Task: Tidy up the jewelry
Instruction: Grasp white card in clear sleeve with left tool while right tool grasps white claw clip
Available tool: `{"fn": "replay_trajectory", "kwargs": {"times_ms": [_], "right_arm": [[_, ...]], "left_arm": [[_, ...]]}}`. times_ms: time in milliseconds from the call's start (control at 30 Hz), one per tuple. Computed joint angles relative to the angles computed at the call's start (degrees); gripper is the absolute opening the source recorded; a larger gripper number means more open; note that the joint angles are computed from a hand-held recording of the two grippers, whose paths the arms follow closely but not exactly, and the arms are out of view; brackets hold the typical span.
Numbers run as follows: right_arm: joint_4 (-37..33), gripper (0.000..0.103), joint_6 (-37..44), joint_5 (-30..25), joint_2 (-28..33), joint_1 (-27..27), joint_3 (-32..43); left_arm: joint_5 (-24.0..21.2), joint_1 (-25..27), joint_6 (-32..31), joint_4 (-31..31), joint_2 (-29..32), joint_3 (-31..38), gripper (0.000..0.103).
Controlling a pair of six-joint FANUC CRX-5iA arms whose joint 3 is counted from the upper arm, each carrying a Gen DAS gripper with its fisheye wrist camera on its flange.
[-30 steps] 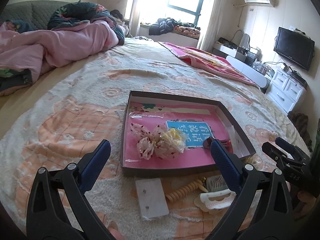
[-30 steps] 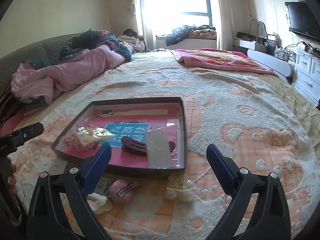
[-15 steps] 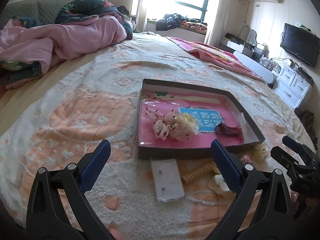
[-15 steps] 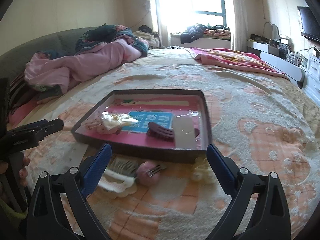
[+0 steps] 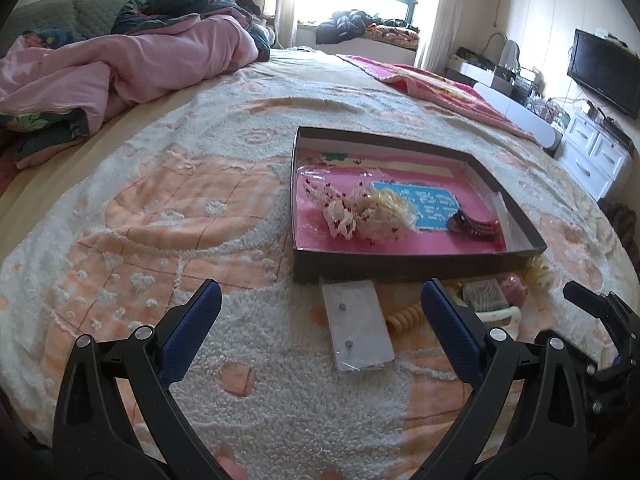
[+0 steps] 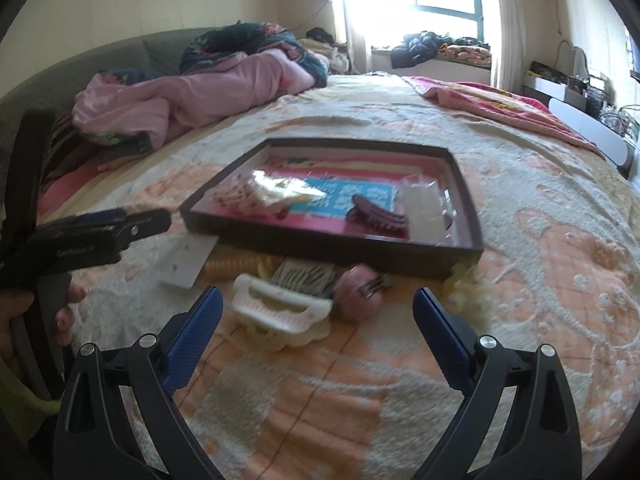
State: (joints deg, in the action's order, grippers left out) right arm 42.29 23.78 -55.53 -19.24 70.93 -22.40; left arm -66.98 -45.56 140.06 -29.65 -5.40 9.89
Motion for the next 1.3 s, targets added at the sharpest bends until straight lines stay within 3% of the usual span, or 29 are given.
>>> {"fn": "replay_trajectory", "kwargs": {"times_ms": [267,467,800,1167,1300], "right_arm": [[-0.65,0.093,0.36,0.54,1.06,1.59,-0.24],[-0.36,0.093,0.34,0.92,2.18,1.95,-0.51],[0.79,0.092,-2.67,1.20,4.32,1.01,-0.26],[0.16,0.079,-6.06,2.05,6.49,-0.60,1.08],[0.05,0.074,-6.70,2.36,7.12,-0.87,1.36]], "left_arm": [[1.25,2.93,-1.77,4.86,0.22,-2.05,0.091],[3.93,5.09,-2.65,9.17,0.19,-4.00,0.084],[7.06,7.81,-4.18,14.98,1.13,-5.75,0.062],[8.05,8.18,-5.49,16.56,1.86,-5.79,0.037],[7.72,8.07,-5.74,16.61,2.10,-5.57,0.035]]}}
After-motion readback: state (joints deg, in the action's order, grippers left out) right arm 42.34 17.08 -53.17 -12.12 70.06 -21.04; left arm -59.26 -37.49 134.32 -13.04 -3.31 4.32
